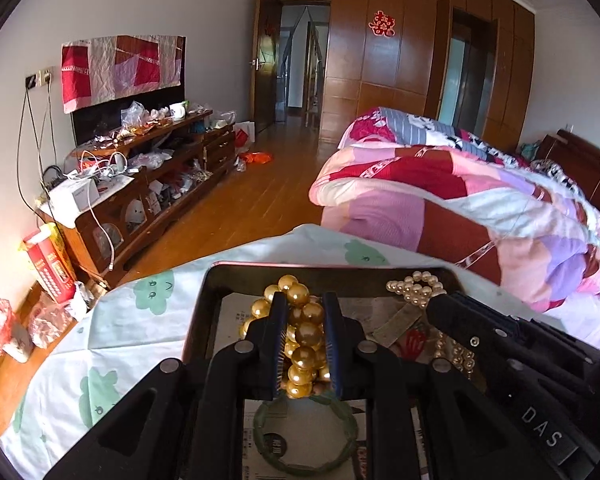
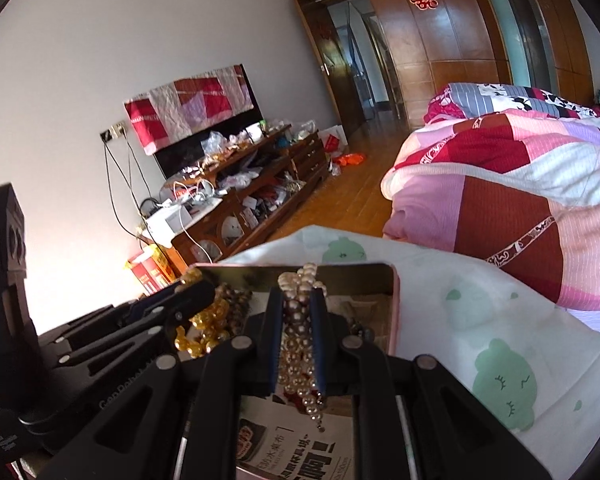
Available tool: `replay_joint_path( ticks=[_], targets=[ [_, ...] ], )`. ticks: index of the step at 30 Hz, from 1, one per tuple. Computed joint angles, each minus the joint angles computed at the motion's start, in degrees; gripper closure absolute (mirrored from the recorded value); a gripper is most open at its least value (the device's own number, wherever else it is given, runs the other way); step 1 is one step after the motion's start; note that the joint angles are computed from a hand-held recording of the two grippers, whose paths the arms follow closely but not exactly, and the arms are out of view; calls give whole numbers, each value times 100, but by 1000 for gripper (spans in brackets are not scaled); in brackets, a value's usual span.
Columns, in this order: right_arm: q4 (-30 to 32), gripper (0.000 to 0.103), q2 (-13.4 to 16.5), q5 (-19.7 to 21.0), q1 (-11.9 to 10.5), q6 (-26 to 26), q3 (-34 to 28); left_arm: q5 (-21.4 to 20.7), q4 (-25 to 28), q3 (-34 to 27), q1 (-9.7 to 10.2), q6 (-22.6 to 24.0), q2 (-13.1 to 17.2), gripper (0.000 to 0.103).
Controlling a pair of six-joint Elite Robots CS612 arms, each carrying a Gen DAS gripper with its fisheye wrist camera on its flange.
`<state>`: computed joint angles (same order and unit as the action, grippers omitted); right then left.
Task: Organize jewelry
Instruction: 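Carry the gold beads into the tin with the left gripper while the right lowers the pearls in, then lift both open grippers out of the tin back over the table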
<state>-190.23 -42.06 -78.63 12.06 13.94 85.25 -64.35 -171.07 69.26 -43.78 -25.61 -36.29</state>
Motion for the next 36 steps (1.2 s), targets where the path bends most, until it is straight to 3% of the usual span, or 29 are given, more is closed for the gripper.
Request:
replay_joint_path(
  ticks=[5, 14, 16, 17, 18, 19, 20, 21, 23, 28, 36],
  targets=[
    [312, 87, 10, -100, 23, -89, -46, -76, 512, -125, 34, -74, 59, 91],
    [508, 87, 16, -31, 19, -101, -71, -66, 639, -169, 32, -127, 69, 91],
    [521, 86, 19, 53, 4, -48, -67, 0, 692, -189, 19, -138, 76, 86],
    [517, 85, 23, 110, -8, -18, -73, 17, 715, -199, 20, -164, 81, 80],
    [465, 84, 22, 154, -17, 39, -62, 41, 741, -196, 19, -229, 77, 65],
    [391, 78, 19, 168, -21, 86, -45, 54, 798, -199, 22, -314, 75, 55],
    [230, 65, 11, 167, -30, 152, -5, 133, 959, -219, 21, -507, 70, 32],
    [120, 60, 9, 123, -28, 198, 13, 87, 965, -210, 33, -649, 67, 27],
    [-195, 24, -4, -58, -26, 349, 83, -72, 739, -153, 47, -730, 66, 27],
    [-389, 22, -5, -158, -46, 573, 120, 371, 877, -208, -27, -571, 87, 27],
    [-435, 20, -1, -416, -15, 525, 137, 454, 764, -64, -43, -508, -37, 27]
  ],
)
